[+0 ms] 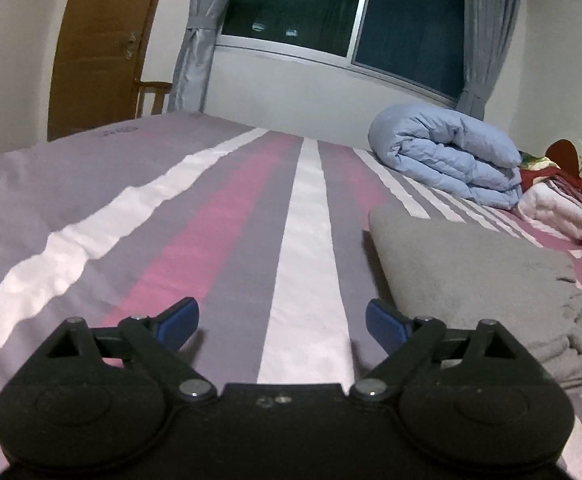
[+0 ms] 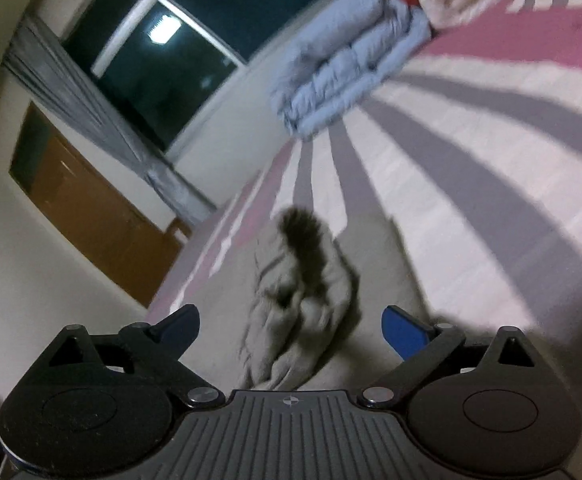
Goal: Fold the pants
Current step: 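Grasp the folded edge of the sweatpants with the right gripper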
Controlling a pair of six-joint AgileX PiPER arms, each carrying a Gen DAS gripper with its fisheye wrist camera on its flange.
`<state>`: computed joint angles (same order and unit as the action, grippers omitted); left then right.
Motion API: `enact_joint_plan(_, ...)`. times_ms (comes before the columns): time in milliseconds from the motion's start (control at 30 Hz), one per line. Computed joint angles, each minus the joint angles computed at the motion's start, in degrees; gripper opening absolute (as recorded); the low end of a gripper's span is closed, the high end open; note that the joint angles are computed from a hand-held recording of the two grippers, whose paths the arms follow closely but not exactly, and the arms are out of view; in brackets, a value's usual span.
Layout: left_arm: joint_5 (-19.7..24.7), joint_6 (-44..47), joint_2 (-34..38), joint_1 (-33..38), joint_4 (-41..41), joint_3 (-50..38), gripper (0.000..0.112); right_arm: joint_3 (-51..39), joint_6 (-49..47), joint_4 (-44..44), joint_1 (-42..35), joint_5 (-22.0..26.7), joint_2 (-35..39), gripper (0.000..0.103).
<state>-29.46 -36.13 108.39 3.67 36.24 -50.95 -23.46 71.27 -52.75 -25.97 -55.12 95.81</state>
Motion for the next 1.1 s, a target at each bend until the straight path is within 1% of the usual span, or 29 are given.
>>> enact_joint_plan(33, 0.3, -1.0, 0.2, 0.0, 0.9, -0.4, 0.084, -0.9, 1.1, 0.3, 1.1, -0.4, 1.7, 0.098)
enact_joint_plan(100, 0.2, -3.0, 0.8, 0.5, 2.8, -0.7, 0.085, -3.1, 3.1, 1.4, 3.8, 0.6, 4.0, 0.098)
enact_joint_plan(167, 0.5, -5.8, 1.4, 1.2, 4.7, -0.9, 0.085, -4.8, 2.7, 4.2, 6.0, 2.6, 5.0, 0.098)
enact_joint_plan(200, 0.4, -8.2, 1.7, 1.7, 6.4, -1.2, 0.085, -5.7, 2.6, 5.9, 7.4, 5.2, 4.6, 0.094)
enact_joint_plan(233, 0.2, -9.8, 1.8, 2.0, 7.5, -1.3, 0.085, -6.6, 2.2, 7.7, 8.9, 8.4, 4.2, 0.085)
enact_joint_plan(267, 0.2, -9.8, 1.8, 2.1, 7.3, -1.3, 0.085, -7.4, 2.8, 7.3, 8.8, 9.3, 4.5, 0.044)
enact_joint_plan(300, 0.1, -9.3, 1.8, 2.1, 6.9, -1.1, 0.086, -8.4, 5.6, 4.9, 7.9, 7.9, 5.6, 0.033)
enact_joint_plan(333, 0.2, -9.5, 1.9, 2.0, 7.1, -1.2, 0.086, -8.0, 6.4, 4.7, 7.1, 6.0, 6.0, 0.033)
enact_joint_plan(367, 0.6, -9.7, 1.8, 1.9, 7.3, -1.3, 0.086, -7.3, 5.2, 4.9, 6.4, 4.8, 5.1, 0.032)
enact_joint_plan(467, 0.9, -9.1, 1.7, 1.8, 7.4, -1.1, 0.086, -3.7, 1.5, 5.2, 4.0, 2.0, 0.2, 0.032)
enact_joint_plan(533, 0.6, -8.4, 1.3, 1.8, 7.4, -0.5, 0.086, -0.6, -1.4, 6.9, 1.4, -0.9, -1.3, 0.031)
enact_joint_plan(567, 0.8, -8.5, 1.2, 1.8, 7.9, -0.4, 0.086, -0.1, -2.0, 7.1, 0.0, -1.4, -0.4, 0.031)
enact_joint_plan(600, 1.0, -7.6, 1.0, 1.6, 7.2, -0.1, 0.086, -1.1, -0.5, 5.2, -1.3, 0.2, 1.2, 0.032)
enact_joint_plan(633, 1.2, -7.0, 0.8, 1.4, 6.9, 0.0, 0.086, -3.3, 3.2, 1.1, -2.6, 1.8, 4.2, 0.032)
enact_joint_plan(667, 1.6, -6.7, 0.6, 1.2, 6.6, 0.1, 0.086, -4.6, 5.5, -2.3, -4.0, 1.1, 6.9, 0.033)
enact_joint_plan(700, 2.0, -6.4, 0.2, 1.0, 6.2, 0.4, 0.086, -4.8, 5.5, -4.3, -5.8, -1.9, 9.1, 0.034)
enact_joint_plan(767, 1.8, -4.6, -1.0, 0.5, 4.9, 1.9, 0.086, -4.6, 3.4, -5.4, -7.3, -4.0, 10.0, 0.035)
enact_joint_plan(867, 1.2, 0.9, -2.9, -1.0, 0.3, 4.6, 0.086, -4.6, 2.2, -7.0, -8.8, -5.7, 10.6, 0.040)
enact_joint_plan(900, 1.2, 2.7, -3.4, -1.7, -1.6, 5.4, 0.087, -3.9, 1.4, -7.0, -9.5, -6.5, 10.4, 0.042)
enact_joint_plan(967, 1.9, 3.3, -4.0, -3.0, -3.2, 6.0, 0.087, -1.6, -1.3, -6.4, -10.3, -7.1, 8.2, 0.043)
enact_joint_plan(1067, 0.7, 6.3, -5.2, -4.8, -6.6, 8.1, 0.087, 2.8, -4.5, -4.8, -9.6, -4.0, 1.2, 0.044)
enact_joint_plan(1100, 0.0, 7.9, -5.8, -5.5, -7.9, 9.3, 0.087, 4.2, -5.9, -4.8, -10.2, -4.4, -0.2, 0.044)
